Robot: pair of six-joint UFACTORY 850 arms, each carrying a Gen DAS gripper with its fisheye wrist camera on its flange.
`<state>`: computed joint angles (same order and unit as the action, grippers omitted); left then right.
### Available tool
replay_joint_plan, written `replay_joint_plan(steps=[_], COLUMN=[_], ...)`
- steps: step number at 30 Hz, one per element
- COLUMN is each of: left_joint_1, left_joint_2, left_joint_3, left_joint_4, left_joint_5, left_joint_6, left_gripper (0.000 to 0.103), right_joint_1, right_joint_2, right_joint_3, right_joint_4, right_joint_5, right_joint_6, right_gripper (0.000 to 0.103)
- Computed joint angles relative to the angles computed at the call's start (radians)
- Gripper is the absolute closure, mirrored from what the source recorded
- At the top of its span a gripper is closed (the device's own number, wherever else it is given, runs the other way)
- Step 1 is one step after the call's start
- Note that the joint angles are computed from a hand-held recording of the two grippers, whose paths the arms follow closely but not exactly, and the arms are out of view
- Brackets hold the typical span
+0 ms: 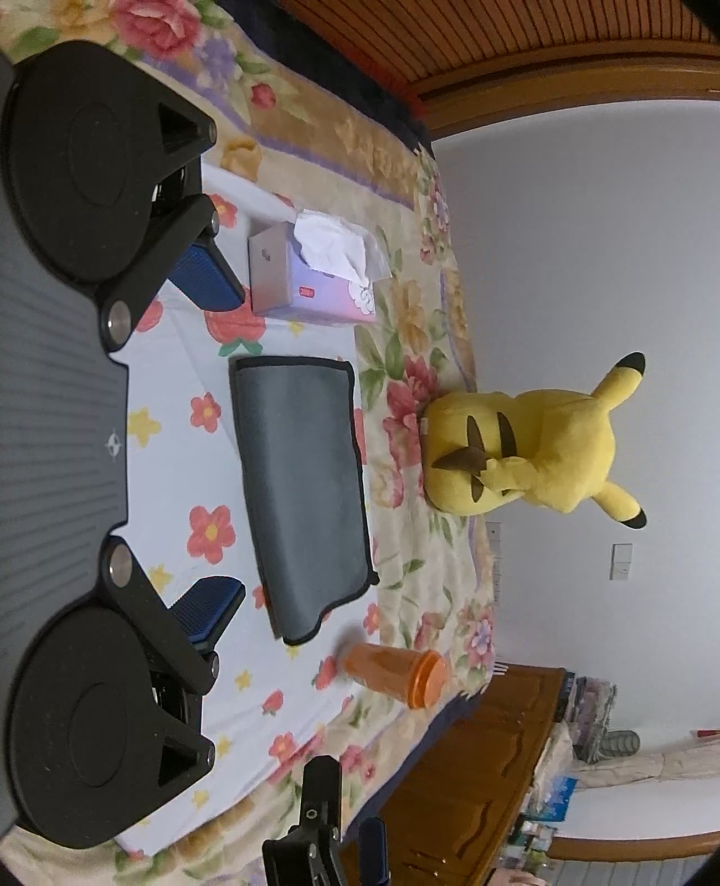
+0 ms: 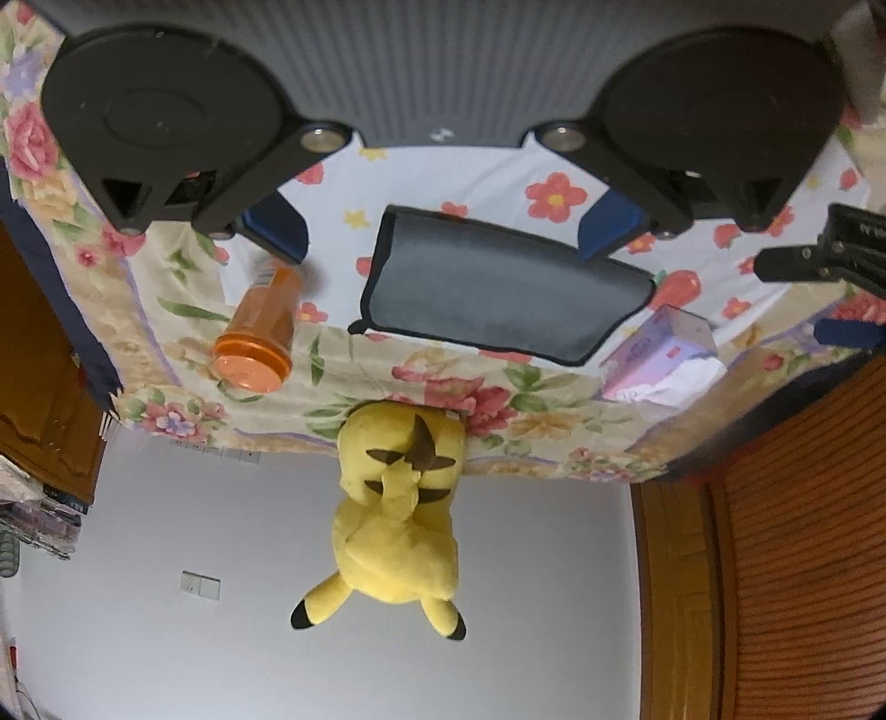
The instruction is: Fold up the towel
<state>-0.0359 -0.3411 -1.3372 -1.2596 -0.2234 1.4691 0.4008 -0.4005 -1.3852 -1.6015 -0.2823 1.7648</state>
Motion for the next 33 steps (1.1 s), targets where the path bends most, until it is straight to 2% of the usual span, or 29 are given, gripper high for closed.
replay_joint_plan(steps=[7, 21, 33], left_joint_1=[0.000, -0.002, -0.003], left_joint_2=[0.074, 0.137, 0.180], left_joint_3=[0.082, 0.195, 0.275], left_joint_4=[-0.152, -0.276, -0.319], left_joint_5=[-0.008, -0.011, -0.023], left_joint_6=[0.135, 0.264, 0.301], left_gripper=[0.000, 0.000, 0.000], right_joint_1=[0.024, 0.066, 0.094], right_joint_2=[0.047, 0.092, 0.101], right_joint_3=[0.046, 0.138, 0.196], right_joint_4=[-0.046, -0.104, -0.137], right_joint_5=[-0.025, -0.058, -0.074], right_joint_6=[0.071, 0.211, 0.301], right_gripper=[0.000, 0.000, 0.000])
